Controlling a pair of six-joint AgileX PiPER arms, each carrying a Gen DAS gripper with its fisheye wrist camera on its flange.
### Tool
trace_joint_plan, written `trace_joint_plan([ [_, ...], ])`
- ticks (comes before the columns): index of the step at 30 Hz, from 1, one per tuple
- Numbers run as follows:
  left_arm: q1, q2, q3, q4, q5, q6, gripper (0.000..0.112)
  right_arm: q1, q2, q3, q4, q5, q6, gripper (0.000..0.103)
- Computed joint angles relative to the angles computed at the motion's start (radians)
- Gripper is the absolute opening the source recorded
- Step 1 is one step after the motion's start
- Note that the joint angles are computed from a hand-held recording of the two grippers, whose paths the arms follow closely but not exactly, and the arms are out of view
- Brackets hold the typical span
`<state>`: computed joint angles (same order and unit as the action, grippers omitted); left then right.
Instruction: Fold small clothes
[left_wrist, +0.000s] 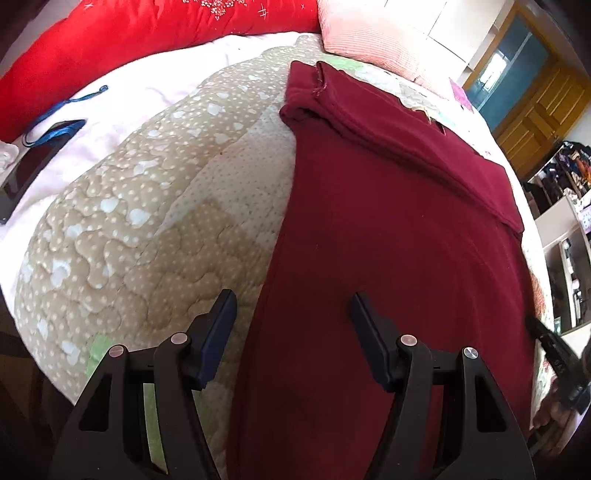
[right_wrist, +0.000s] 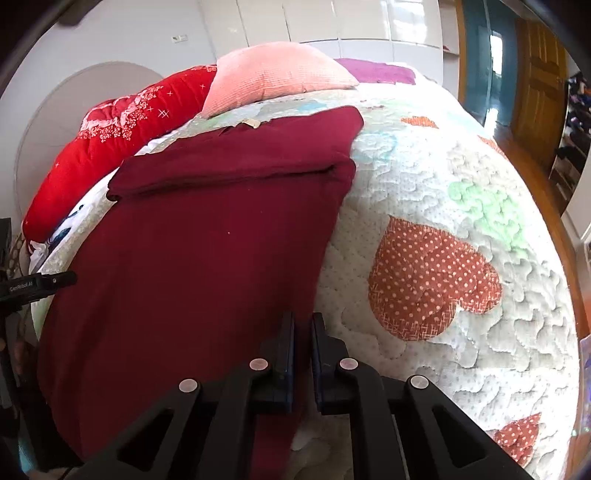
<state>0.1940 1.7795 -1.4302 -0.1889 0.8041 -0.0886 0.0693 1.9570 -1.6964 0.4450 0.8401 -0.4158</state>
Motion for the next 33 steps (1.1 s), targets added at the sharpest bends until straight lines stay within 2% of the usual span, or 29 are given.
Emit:
trace_joint_plan([
  [2,-0.007,-0.011,0.009,0.018,0.004,-0.014,0.064,0.001,-0.011,-0.001,-0.002,0.004,-0.002,0.007],
  [5,-0.007,-0.024,0.024,0.028,0.004,-0.022,0.064,-0.035,-0.037,0.009,0.092,0.041,-0.050,0.008],
  [7,-0.008,-0.040,0.038,0.036,0.007,-0.027,0.064,-0.071,-0.046,0.014,0.166,0.094,-0.070,0.021],
  [8,-0.010,-0.047,0.044,0.039,0.009,-0.030,0.064,-0.089,-0.047,0.017,0.194,0.130,-0.078,0.044],
  [9,-0.011,-0.051,0.047,0.043,0.011,-0.032,0.064,-0.106,-0.053,0.030,0.219,0.161,-0.091,0.060],
  [10,-0.014,-0.059,0.055,0.049,0.013,-0.035,0.064,-0.121,-0.070,0.061,0.243,0.171,-0.116,0.062],
  [14,-0.026,-0.080,0.080,0.067,0.009,-0.051,0.064,-0.135,-0.138,0.181,0.266,0.155,-0.196,0.062],
  [16,-0.036,-0.087,0.089,0.080,0.006,-0.066,0.064,-0.120,-0.155,0.234,0.273,0.138,-0.219,0.057],
  [17,-0.037,-0.091,0.092,0.080,0.008,-0.068,0.064,-0.113,-0.160,0.254,0.275,0.132,-0.229,0.043],
  [18,-0.037,-0.095,0.094,0.075,0.013,-0.065,0.064,-0.091,-0.179,0.289,0.266,0.096,-0.236,0.034],
  [19,-0.034,-0.102,0.098,0.062,0.020,-0.054,0.064,-0.076,-0.192,0.308,0.252,0.063,-0.239,0.031],
  [20,-0.028,-0.111,0.105,0.044,0.027,-0.038,0.064,-0.058,-0.207,0.323,0.230,0.029,-0.247,0.018],
  [21,-0.020,-0.121,0.112,0.026,0.036,-0.022,0.064,-0.049,-0.223,0.333,0.213,0.008,-0.257,0.010],
  [27,0.060,-0.199,0.220,-0.123,0.047,0.087,0.064,-0.123,-0.219,0.322,0.210,0.045,-0.249,0.009],
  [31,0.044,-0.233,0.267,-0.109,0.029,0.098,0.066,-0.163,-0.235,0.355,0.304,0.093,-0.321,0.010],
  [32,0.038,-0.232,0.270,-0.104,0.025,0.098,0.068,-0.182,-0.229,0.352,0.336,0.125,-0.333,0.013],
  [33,0.030,-0.233,0.278,-0.104,0.022,0.103,0.074,-0.203,-0.218,0.344,0.362,0.174,-0.345,0.022],
])
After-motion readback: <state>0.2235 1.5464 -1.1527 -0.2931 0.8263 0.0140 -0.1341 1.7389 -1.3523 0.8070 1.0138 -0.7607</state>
